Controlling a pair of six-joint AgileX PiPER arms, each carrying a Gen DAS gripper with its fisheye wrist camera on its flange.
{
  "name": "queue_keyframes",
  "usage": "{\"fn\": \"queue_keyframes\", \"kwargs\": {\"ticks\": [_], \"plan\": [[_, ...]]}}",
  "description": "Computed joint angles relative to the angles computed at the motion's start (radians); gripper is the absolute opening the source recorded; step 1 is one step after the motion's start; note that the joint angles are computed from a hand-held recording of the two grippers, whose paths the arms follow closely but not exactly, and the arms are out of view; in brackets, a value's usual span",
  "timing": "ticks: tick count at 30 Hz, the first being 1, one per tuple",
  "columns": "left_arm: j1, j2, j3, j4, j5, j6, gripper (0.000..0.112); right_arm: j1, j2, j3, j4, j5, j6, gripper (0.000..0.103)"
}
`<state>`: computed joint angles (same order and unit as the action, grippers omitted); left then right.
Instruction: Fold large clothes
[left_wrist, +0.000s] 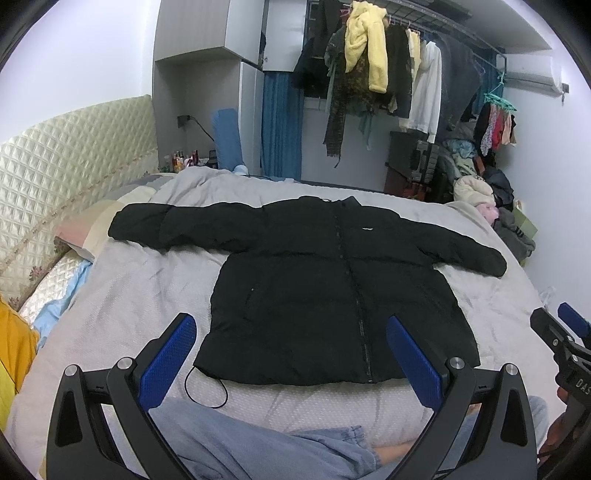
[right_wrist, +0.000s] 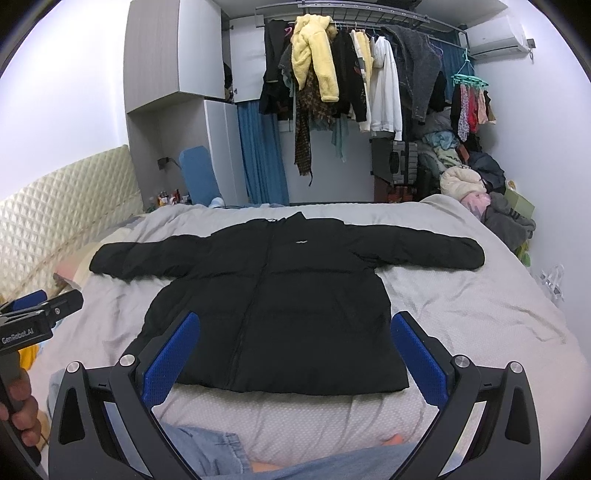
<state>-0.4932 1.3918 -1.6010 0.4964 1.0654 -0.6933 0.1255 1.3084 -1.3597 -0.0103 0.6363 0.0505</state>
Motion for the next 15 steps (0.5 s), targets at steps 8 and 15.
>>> {"fn": "queue_keyframes", "kwargs": {"ticks": [8,15], "plan": [[0.025,0.011,0.005,-0.022,-0.014,0.014,0.103,-0.009,0.026,-0.016,0.036,0.009,-0.036,0.103],[0.081,0.059,-0.018,-0.069,-0.033,0.063,0.103,-0.034,0.092,-0.053,0.089,0.020,-0.074,0.103]]}}
